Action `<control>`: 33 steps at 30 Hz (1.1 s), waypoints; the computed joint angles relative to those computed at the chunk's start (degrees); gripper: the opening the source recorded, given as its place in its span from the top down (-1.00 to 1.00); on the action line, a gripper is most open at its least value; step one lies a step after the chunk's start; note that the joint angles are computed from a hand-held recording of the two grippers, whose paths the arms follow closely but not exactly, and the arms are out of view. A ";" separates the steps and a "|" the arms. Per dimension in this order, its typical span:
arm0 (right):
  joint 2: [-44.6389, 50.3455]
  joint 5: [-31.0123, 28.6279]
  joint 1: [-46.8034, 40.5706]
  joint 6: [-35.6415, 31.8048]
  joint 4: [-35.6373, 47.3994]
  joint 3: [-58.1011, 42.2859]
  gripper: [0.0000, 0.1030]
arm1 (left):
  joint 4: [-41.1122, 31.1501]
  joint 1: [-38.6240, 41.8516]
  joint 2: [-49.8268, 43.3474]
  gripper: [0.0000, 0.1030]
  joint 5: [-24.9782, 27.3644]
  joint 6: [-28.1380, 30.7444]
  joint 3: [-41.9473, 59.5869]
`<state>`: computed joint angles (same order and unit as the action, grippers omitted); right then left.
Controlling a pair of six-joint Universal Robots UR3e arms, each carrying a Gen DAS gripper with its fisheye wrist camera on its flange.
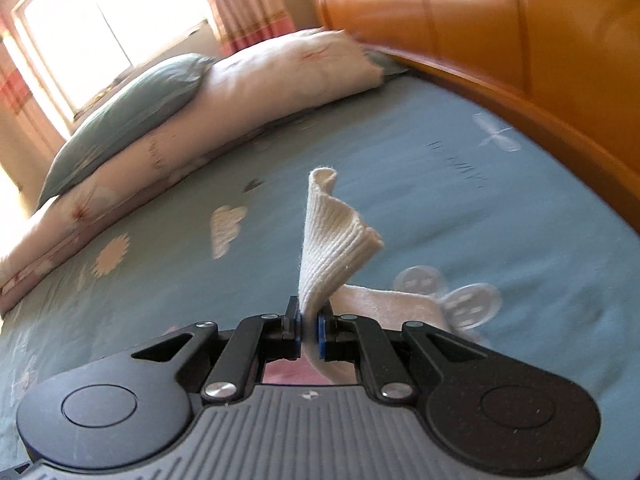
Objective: Fold clothes
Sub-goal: 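Lift the cream cuff with the right gripper and carry it across the sweater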
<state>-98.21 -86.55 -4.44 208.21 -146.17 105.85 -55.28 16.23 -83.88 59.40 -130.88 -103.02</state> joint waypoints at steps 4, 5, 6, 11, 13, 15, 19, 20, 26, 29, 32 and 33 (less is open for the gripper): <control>8.16 -4.49 7.84 3.24 0.73 -8.85 0.84 | -3.22 5.90 1.43 -0.25 -1.72 3.38 0.03; 9.72 -5.50 9.52 3.92 1.47 -11.12 0.84 | -3.97 7.27 1.76 -0.25 -2.12 4.12 -0.03; 11.23 -6.21 10.94 4.47 2.15 -13.27 0.84 | -4.46 8.61 2.10 -0.25 -2.49 4.80 -0.15; 17.52 -8.45 16.86 7.15 4.41 -21.81 0.84 | -7.70 13.72 2.42 -0.25 -3.92 8.12 0.45; 20.19 -9.02 18.96 8.21 5.16 -25.36 0.84 | -9.00 15.64 2.45 -0.26 -4.44 9.48 0.79; 22.75 -10.23 21.02 8.63 6.33 -29.10 0.84 | -10.11 17.34 2.25 -0.26 -4.78 11.16 1.19; 27.69 -12.78 24.76 8.83 9.13 -36.60 0.84 | -11.10 19.86 1.77 -0.26 -5.01 12.84 1.73; 29.08 -13.42 25.69 8.84 10.25 -38.93 0.84 | -11.28 20.44 1.63 -0.26 -5.01 13.08 1.87; 36.85 -15.86 30.21 8.54 15.33 -50.84 0.84 | -12.63 22.95 1.10 -0.26 -5.05 14.01 2.40; 41.38 -17.15 32.43 7.66 18.26 -57.68 0.84 | -13.23 24.14 1.49 -0.26 -4.86 14.76 2.14; 47.05 -18.39 34.70 5.63 22.23 -66.72 0.84 | -13.86 25.15 1.70 -0.26 -4.52 15.22 2.24; 49.20 -18.46 35.36 4.84 23.92 -70.36 0.84 | -14.07 25.53 1.81 -0.26 -4.47 15.47 2.22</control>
